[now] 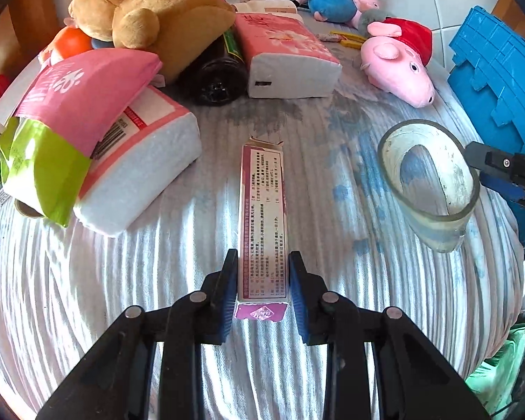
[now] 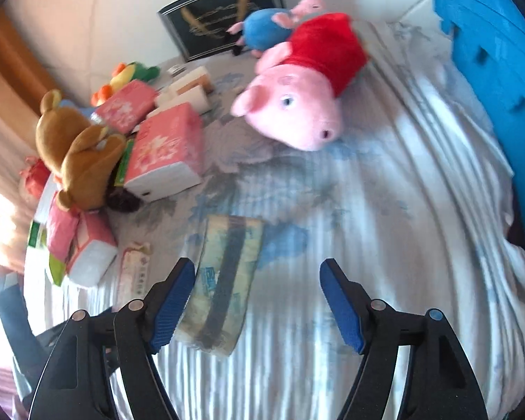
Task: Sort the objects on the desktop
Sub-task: 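Grasp the slim pink medicine box with the left tool while the right tool grasps the tape roll, then carry the pink box and tape roll into the blue crate and release both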
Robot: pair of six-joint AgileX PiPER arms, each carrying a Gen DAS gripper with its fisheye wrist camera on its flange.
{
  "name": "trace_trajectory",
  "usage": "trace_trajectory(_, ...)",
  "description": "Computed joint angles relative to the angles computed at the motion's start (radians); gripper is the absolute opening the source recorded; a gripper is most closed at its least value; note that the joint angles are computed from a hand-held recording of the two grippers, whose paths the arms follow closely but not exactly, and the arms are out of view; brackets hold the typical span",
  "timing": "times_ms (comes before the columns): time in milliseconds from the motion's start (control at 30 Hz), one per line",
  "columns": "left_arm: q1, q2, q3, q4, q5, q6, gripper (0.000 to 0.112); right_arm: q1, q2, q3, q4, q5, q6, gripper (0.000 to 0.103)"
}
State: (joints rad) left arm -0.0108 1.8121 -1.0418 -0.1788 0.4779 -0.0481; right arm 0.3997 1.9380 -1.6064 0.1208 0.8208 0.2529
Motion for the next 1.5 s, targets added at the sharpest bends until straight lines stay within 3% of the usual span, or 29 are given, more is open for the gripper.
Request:
trace_trajectory(100,-0.007,-0.001,-0.002,-0.004,-0.012,0.016,0.027,-0.063,-0.009,0.036,-0.036,0.029,0.067,0.074)
trace_trajectory(233,-0.04,0.035,-0.037,0.033,-0.022,-0.005,0.027,-0.083,-0.062,0.114,-0.033,0.004,0.049,0.075)
trace_trajectory(267,-0.046,0.04,-0.043,0.04,-0.023,-0.013,0.027,-0.072,-0.074,0.123,-0.028,-0.001,0.025,0.076)
trace_trajectory(333,-0.06,0.066,-0.075,0.066,-0.017,-0.048,0.027,-0.041,-0.08,0.124,-0.042,-0.006,-0.005,0.09)
trace_trajectory(400,-0.069,0.094,-0.112,0.097,0.0,-0.083,0.027,0.002,-0.063,0.109,-0.06,-0.001,-0.032,0.097)
trace_trajectory(500,-0.094,0.142,-0.182,0.181,0.036,-0.16,0.027,0.06,-0.016,0.08,-0.135,0.001,-0.018,0.099)
trace_trajectory(633,-0.13,0.176,-0.222,0.293,0.028,-0.231,0.027,0.095,0.048,0.051,-0.237,-0.006,0.011,0.101)
trace_trajectory(700,-0.135,0.173,-0.221,0.284,0.031,-0.227,0.027,0.093,0.074,0.04,-0.241,-0.012,0.002,0.096)
trace_trajectory(733,-0.135,0.163,-0.209,0.258,0.023,-0.204,0.027,0.091,0.079,0.04,-0.233,-0.015,-0.003,0.075)
trace_trajectory(800,-0.144,0.129,-0.177,0.252,0.0,-0.193,0.027,0.09,0.072,0.056,-0.228,-0.036,0.002,0.073)
trace_trajectory(967,-0.166,0.027,-0.153,0.242,-0.018,-0.187,0.027,0.093,-0.012,0.119,-0.212,-0.087,0.002,0.071)
trace_trajectory(1200,-0.256,-0.125,-0.237,0.356,0.01,-0.29,0.027,0.085,-0.245,0.146,-0.272,-0.102,0.012,0.071)
trace_trajectory(1400,-0.388,-0.125,-0.506,0.43,0.129,-0.348,0.027,0.015,-0.413,0.034,-0.375,-0.049,-0.017,0.071)
trace_trajectory(1500,-0.468,-0.049,-0.73,0.451,0.216,-0.363,0.027,-0.095,-0.448,-0.052,-0.298,-0.024,-0.117,0.071)
